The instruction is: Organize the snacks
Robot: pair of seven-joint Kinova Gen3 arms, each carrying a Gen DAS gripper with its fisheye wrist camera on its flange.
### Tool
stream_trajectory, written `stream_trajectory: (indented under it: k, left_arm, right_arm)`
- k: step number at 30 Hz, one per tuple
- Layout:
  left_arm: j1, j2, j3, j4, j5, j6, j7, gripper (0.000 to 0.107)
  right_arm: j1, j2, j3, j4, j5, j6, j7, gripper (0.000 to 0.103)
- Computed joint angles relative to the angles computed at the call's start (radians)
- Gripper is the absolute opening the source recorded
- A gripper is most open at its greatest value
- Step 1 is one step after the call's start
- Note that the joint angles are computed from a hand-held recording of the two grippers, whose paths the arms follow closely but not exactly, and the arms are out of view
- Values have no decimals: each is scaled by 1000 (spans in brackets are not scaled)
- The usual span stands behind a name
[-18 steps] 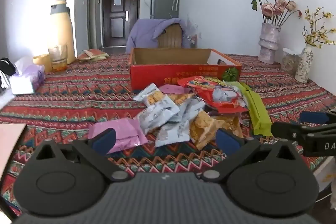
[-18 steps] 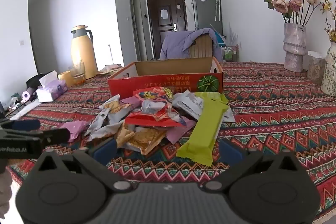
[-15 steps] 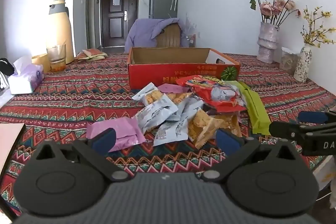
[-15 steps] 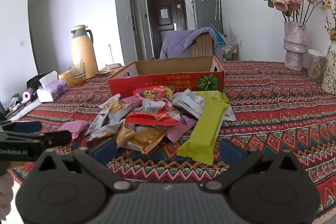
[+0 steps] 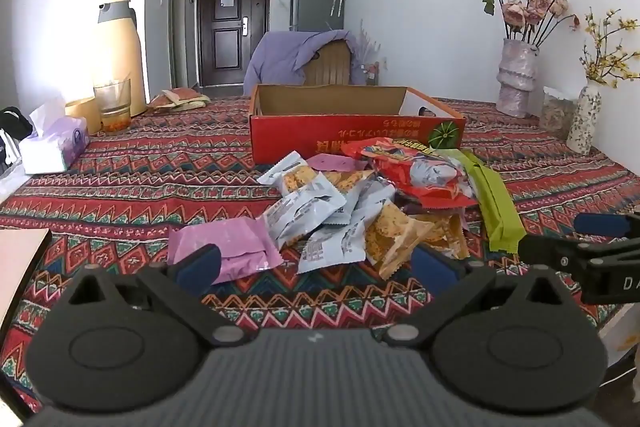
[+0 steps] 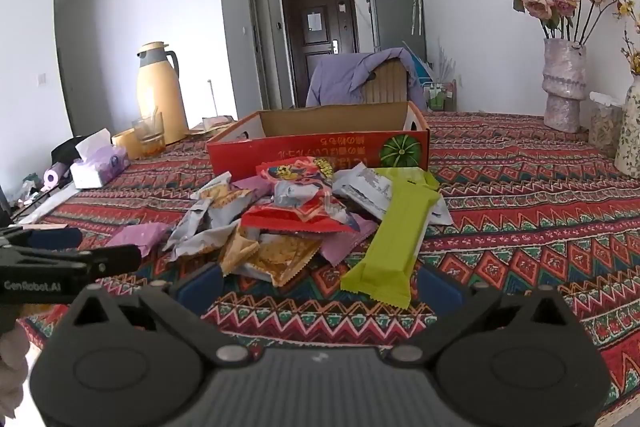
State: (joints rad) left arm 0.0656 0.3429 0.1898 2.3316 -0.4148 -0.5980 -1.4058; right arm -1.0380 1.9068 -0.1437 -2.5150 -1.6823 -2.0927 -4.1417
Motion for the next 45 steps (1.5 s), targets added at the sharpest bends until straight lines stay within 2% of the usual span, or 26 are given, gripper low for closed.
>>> stream_trajectory:
  k: [45]
  left_arm:
    - [4,-6,-3,8,1,-9,2,103]
  right_arm:
    - [3,-7,6,1,7,-2,14,103]
